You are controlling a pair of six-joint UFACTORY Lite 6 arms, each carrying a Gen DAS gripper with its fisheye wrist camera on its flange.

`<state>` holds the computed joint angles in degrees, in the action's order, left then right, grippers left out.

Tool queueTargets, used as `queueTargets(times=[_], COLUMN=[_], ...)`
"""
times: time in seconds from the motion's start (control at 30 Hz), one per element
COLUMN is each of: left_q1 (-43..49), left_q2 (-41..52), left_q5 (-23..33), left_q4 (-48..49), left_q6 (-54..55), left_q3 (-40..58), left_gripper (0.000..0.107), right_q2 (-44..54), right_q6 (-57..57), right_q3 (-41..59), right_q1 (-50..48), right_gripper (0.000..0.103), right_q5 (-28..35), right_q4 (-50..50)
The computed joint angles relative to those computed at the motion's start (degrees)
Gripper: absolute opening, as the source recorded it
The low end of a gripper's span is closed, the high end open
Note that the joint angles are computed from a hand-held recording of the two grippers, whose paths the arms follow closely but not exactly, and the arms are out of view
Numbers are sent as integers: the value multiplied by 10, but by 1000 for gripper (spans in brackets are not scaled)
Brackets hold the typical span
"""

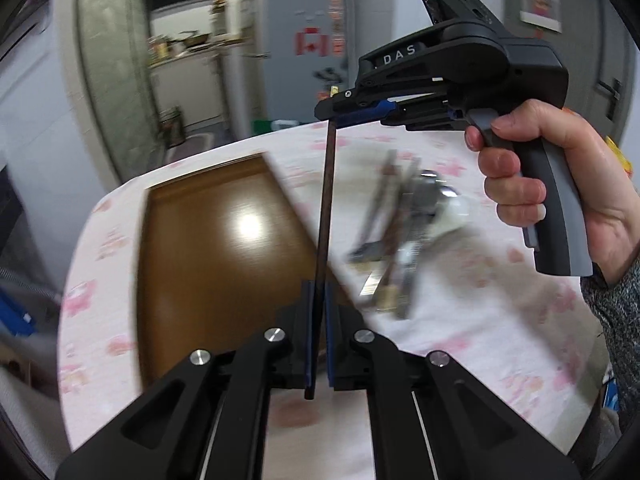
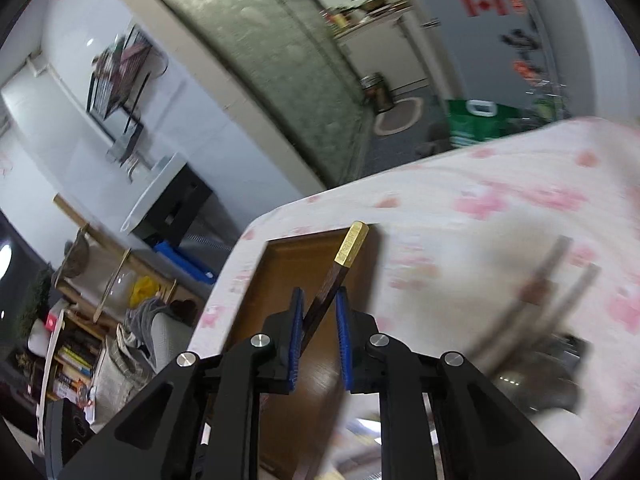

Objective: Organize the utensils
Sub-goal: 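Carry the chopstick into the wooden tray and open the left gripper, then grasp a second dark chopstick from the pile with the left gripper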

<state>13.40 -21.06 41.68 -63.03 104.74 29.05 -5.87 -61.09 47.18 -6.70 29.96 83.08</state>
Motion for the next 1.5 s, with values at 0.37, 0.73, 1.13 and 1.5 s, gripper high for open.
queueTargets(times=[0.37,0.73,1.13,1.5], left_q1=[44,41,83,11], left_q2=[200,252,153,-38], left_q5=[-71,-109,-56,38], left_q4=[-40,-84,-130,-74], left_q6=[73,124,177,133], left_q3=[126,128,64,-95], left_gripper=[6,6,78,87], right_q2=[286,378,221,-207], right_q6=[-4,-1,-72,-23], right_q3=[237,305,161,-177], right_q1=[130,159,164,-203], right_gripper=[16,16,70,75], right_q5=[-55,-89,-91,88], right_q4=[63,64,106,-142])
